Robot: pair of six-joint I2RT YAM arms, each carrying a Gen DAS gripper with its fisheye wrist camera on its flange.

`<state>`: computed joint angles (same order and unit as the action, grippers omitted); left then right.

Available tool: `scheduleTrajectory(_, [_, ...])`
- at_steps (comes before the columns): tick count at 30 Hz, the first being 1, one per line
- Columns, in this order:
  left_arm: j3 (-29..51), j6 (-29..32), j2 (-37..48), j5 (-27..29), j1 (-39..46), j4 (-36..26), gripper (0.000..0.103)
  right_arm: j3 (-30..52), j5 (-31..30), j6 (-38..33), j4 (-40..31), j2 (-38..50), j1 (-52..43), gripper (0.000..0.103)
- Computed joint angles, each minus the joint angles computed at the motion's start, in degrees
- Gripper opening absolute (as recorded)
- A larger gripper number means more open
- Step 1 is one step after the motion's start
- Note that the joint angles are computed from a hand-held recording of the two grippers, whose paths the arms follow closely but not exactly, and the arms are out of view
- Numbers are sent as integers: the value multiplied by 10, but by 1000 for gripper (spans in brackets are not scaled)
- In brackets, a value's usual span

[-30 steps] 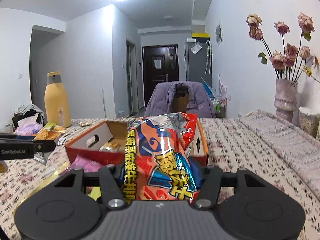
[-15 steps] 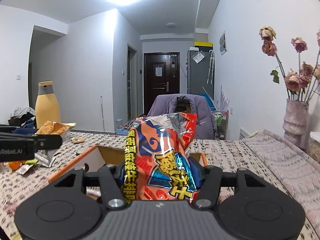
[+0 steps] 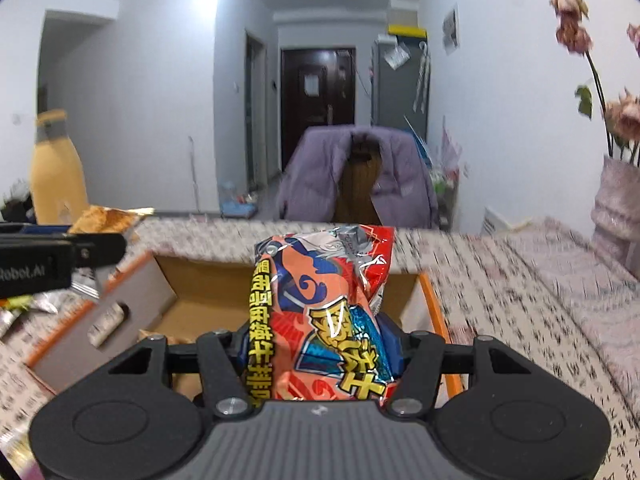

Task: Organize snacks
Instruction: 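Carry both bags into the cardboard box and open both grippers, then withdraw both grippers from the box back over the snack heap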

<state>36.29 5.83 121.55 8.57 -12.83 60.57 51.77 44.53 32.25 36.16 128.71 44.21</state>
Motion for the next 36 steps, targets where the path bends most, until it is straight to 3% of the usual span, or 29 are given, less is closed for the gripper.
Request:
scheduleTrajectory(7, [40,-13,76,-7,18,12,47,3,-35,15,24,44,-17,58])
scheduleTrajectory(16, [60,0,91,31,28,-25,48,-4,-50,25,32,49,-21,63])
scheduleTrajectory(19, [55,-7,93,38,32,-11,64,-12,-49,24,48,45,-24,89])
scheduleTrajectory(21, [45,-15,94,35,34,16,90,-21,-45,25,60,42,-24,96])
scheduleTrajectory(23, [33,-23,94,33,32,44,103,-30,-43,29,74,41,-24,103])
scheduleTrajectory(36, [-7,-45,36,31,27,52,103,-56,-3,13,77,0,-7,103])
